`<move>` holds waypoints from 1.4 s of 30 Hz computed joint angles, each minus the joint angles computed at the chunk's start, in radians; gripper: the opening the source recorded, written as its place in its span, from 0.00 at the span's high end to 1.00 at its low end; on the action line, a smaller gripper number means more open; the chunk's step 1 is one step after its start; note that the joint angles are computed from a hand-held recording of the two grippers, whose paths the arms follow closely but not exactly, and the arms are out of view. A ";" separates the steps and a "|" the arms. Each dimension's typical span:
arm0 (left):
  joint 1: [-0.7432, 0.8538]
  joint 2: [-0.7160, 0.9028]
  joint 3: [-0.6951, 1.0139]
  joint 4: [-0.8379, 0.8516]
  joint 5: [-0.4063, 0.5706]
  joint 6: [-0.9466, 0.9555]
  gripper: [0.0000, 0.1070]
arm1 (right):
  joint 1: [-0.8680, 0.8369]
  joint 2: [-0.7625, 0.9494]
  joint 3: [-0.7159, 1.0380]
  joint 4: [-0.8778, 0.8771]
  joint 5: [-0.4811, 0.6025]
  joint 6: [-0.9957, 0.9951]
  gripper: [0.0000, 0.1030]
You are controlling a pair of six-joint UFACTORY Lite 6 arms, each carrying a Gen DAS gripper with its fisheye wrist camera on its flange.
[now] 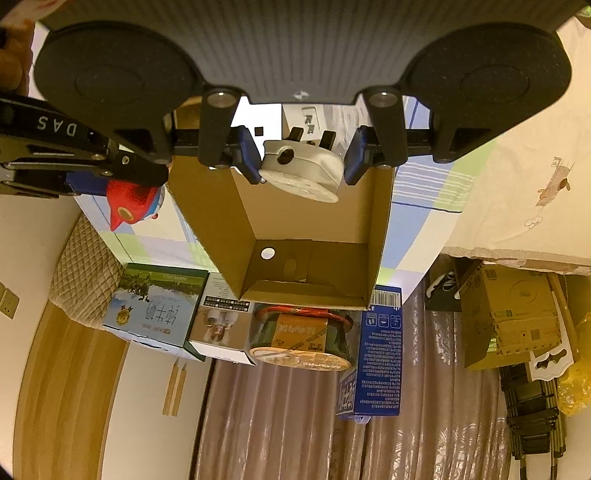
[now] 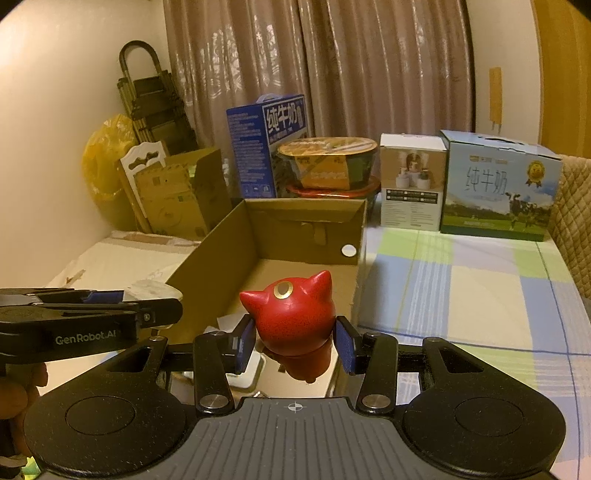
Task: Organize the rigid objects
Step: 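Carry the plug adapter and red figurine over the cardboard box, then open the left tool to drop the plug adapter into the box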
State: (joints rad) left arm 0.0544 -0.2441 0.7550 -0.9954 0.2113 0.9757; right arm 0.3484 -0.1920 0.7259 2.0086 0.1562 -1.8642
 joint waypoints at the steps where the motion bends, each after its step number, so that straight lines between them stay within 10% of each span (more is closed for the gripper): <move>1: 0.006 0.024 0.015 -0.036 0.003 0.041 0.59 | 0.001 0.022 0.016 0.020 0.003 -0.022 0.59; 14: 0.032 0.346 0.306 -0.134 0.041 0.218 0.59 | -0.036 0.334 0.270 -0.076 0.050 0.068 0.59; 30: 0.027 0.782 0.804 0.198 0.112 -0.105 0.59 | -0.078 0.715 0.727 -0.632 0.051 0.582 0.59; 42: 0.028 0.905 0.938 0.284 0.133 -0.192 0.59 | -0.072 0.806 0.815 -0.705 0.046 0.659 0.59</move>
State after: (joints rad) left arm 0.0828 0.6612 1.6928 -0.7114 0.3441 0.7836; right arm 0.2762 0.6144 1.5410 1.3034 0.2022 -1.2053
